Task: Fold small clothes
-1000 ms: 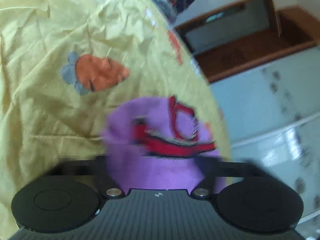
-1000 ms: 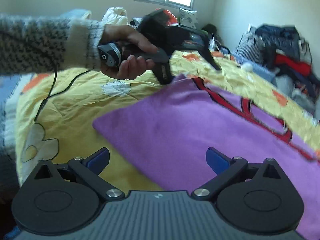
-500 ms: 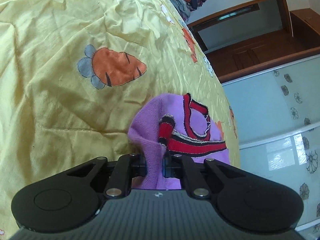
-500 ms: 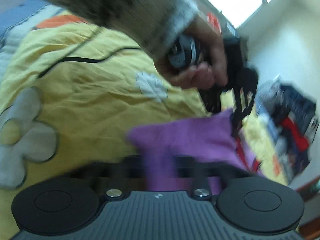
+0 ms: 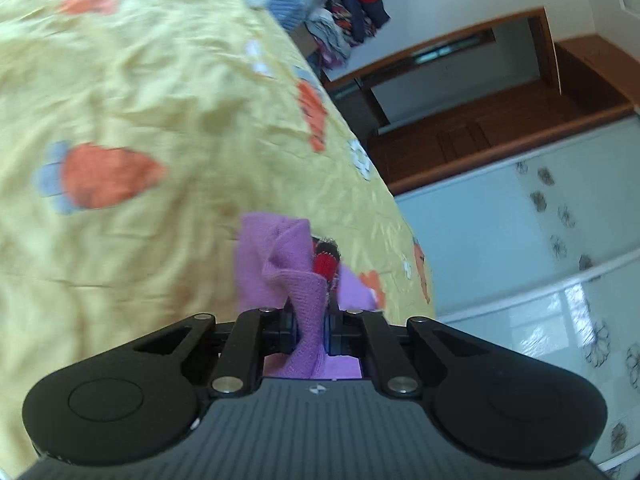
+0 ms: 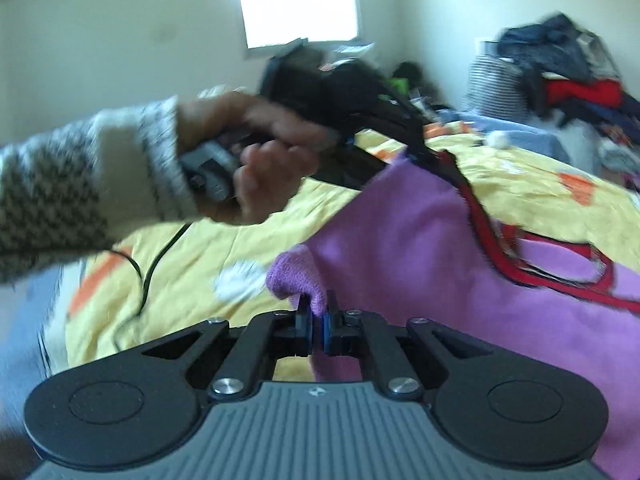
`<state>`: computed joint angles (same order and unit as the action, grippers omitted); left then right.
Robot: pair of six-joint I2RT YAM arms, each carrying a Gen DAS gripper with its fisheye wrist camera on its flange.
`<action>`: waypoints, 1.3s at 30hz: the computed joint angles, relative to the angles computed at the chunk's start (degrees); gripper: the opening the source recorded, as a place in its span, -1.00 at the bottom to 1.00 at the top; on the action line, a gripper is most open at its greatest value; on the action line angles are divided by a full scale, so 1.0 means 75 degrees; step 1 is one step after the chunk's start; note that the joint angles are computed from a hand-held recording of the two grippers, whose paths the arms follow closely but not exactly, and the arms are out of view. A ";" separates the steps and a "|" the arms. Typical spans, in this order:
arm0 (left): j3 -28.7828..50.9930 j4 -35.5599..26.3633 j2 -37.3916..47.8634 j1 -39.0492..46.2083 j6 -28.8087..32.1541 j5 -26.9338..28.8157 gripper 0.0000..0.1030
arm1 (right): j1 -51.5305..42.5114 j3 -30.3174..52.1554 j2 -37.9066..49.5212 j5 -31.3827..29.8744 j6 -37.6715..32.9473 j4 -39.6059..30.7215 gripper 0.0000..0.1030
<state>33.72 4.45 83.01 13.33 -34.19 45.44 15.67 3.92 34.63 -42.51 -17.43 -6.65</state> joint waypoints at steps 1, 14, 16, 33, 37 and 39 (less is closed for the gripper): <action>0.0233 -0.0100 -0.0014 -0.0403 -0.0202 -0.0303 -0.80 | -0.0960 0.0108 0.0275 -0.0724 -0.0254 -0.0199 -0.91; 0.4314 -0.0287 0.3771 -0.4323 -0.1819 -0.2742 -0.81 | -0.7815 0.4537 0.9239 -0.3512 -0.7922 -0.5142 -0.91; 0.5037 -0.0431 0.4367 -0.4663 -0.1916 -0.2792 -0.92 | -0.8266 0.4924 0.9693 -0.3431 -0.8277 -0.5438 -0.91; 0.9092 -0.1782 0.7179 -0.5768 -0.2082 -0.2961 -0.92 | -1.0287 0.6567 1.0909 -0.2870 -0.9086 -0.6649 -0.92; 0.9945 -0.2000 0.7761 -0.5961 -0.2182 -0.2933 -0.95 | -1.0327 0.6423 1.0655 -0.2758 -0.8564 -0.5944 -0.92; 1.0501 -0.2287 0.8124 -0.6072 -0.2164 -0.2967 -0.95 | -1.0364 0.6375 1.0714 -0.2539 -0.8471 -0.5690 -0.92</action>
